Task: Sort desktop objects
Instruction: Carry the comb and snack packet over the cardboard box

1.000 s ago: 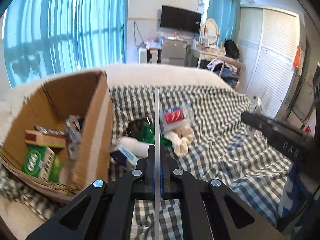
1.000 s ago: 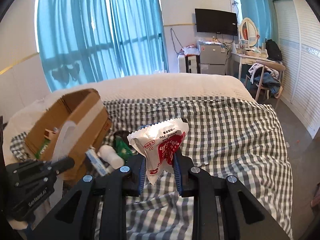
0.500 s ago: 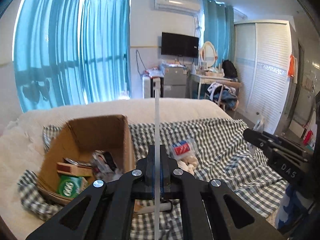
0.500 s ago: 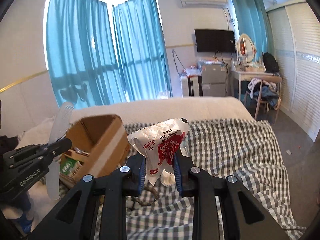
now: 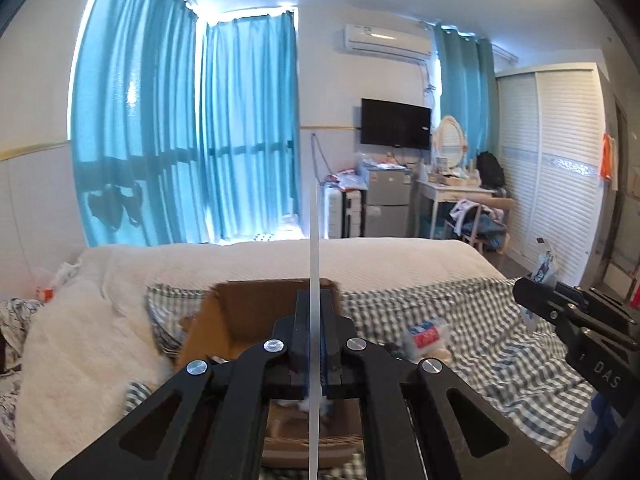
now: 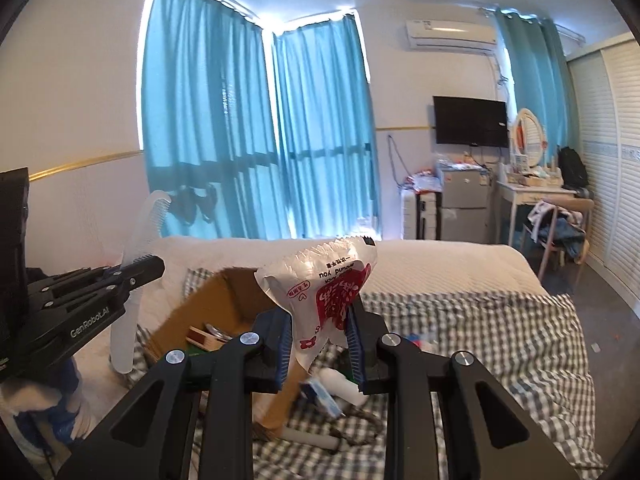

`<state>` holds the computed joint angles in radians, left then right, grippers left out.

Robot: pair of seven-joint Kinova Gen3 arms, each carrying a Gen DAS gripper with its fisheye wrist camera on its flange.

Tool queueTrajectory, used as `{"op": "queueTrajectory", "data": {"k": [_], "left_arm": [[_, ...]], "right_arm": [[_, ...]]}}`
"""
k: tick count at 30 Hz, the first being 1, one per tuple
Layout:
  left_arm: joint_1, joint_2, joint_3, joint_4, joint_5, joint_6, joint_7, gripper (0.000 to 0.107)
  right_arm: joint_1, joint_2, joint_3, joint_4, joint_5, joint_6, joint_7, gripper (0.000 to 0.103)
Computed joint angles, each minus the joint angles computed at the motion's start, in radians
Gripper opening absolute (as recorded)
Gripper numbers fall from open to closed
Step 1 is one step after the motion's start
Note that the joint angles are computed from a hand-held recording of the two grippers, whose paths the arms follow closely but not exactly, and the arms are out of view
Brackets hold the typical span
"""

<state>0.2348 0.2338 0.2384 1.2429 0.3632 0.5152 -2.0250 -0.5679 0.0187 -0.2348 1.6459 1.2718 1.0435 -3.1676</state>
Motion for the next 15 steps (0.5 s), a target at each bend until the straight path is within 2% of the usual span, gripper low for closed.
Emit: {"op": "queueTrajectory", "data": {"k": [4, 6, 8, 11, 15], "left_arm": [[-0.009, 0.04, -0.025, -0.055, -0.032, 0.021, 0.016, 0.003], [-0.024, 0.072, -0.014, -0.098, -0.042, 0.063, -0.007, 0.003], [0.004, 0.108, -0.046, -0.136, -0.092, 0.072, 0.015, 0.003], [0.009, 0.154, -0.055, -0.178, -0.118, 0.096, 0.049, 0.003], [0.037, 0.222, -0.077, -0.248, -0.174, 0.145, 0.101, 0.003]], "right_arm": [[0.0, 0.054, 0.019, -0.065, 0.007, -0.067, 0.033, 0.023], [-0.011, 0.092, 0.049, -0.105, 0.007, -0.112, 0.055, 0.023], [-0.01, 0.117, 0.064, -0.121, 0.027, -0.152, 0.044, 0.023], [-0.02, 0.149, 0.093, -0.145, 0.049, -0.209, 0.04, 0.023], [-0.015, 0.202, 0.136, -0.189, 0.006, -0.298, 0.1, 0.023]]}}
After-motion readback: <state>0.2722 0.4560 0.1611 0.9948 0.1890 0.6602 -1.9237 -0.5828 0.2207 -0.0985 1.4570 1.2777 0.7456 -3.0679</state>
